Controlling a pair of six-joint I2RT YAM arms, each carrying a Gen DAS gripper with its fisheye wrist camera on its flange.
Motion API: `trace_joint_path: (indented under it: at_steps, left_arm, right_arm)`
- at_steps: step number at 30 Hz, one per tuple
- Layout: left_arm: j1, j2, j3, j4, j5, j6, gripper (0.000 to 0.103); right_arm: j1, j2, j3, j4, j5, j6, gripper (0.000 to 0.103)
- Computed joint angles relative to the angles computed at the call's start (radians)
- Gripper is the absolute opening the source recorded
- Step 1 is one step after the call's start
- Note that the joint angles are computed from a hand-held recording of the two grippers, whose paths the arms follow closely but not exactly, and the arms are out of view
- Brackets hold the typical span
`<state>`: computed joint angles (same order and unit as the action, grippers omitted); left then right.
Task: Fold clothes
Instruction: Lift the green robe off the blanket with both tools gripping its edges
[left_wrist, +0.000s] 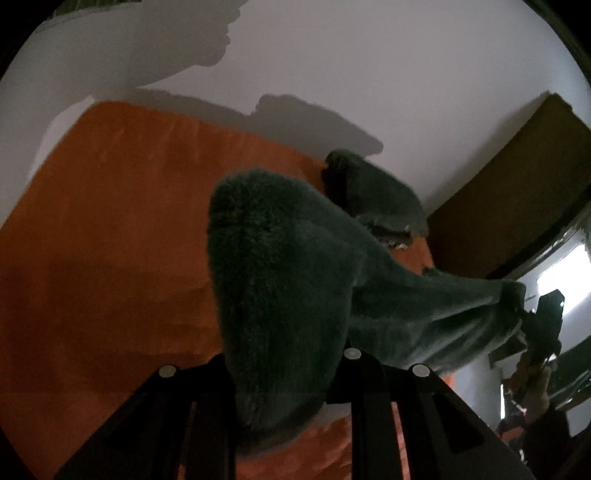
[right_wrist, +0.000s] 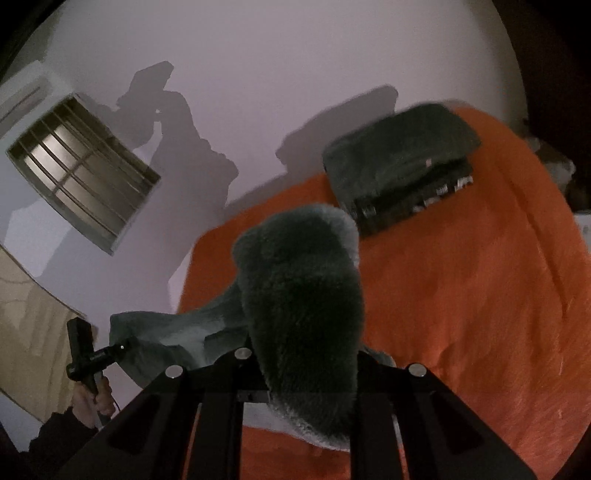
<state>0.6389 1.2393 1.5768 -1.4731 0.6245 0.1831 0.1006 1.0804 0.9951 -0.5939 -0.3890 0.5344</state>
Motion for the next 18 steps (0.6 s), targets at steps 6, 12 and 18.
trace_joint_path:
  at_steps: [6, 12, 18]
  left_arm:
    - [-0.175, 0.130, 0.332, -0.067, -0.073, -0.191, 0.020]
    - [-0.425, 0.315, 0.519, 0.082, -0.176, -0.450, 0.020]
    - [-0.598, 0.494, 0.571, 0.354, -0.269, -0.560, 0.020]
  right_arm:
    - [-0.171, 0.055, 0.250, -0.195, -0.108, -0.065, 0.013]
    - [-0.358, 0.322, 0.586, -0.327, -0.193, -0.211, 0.013]
    - [-0.477, 0.622, 0.910, -0.371, -0.234, -0.318, 0.013]
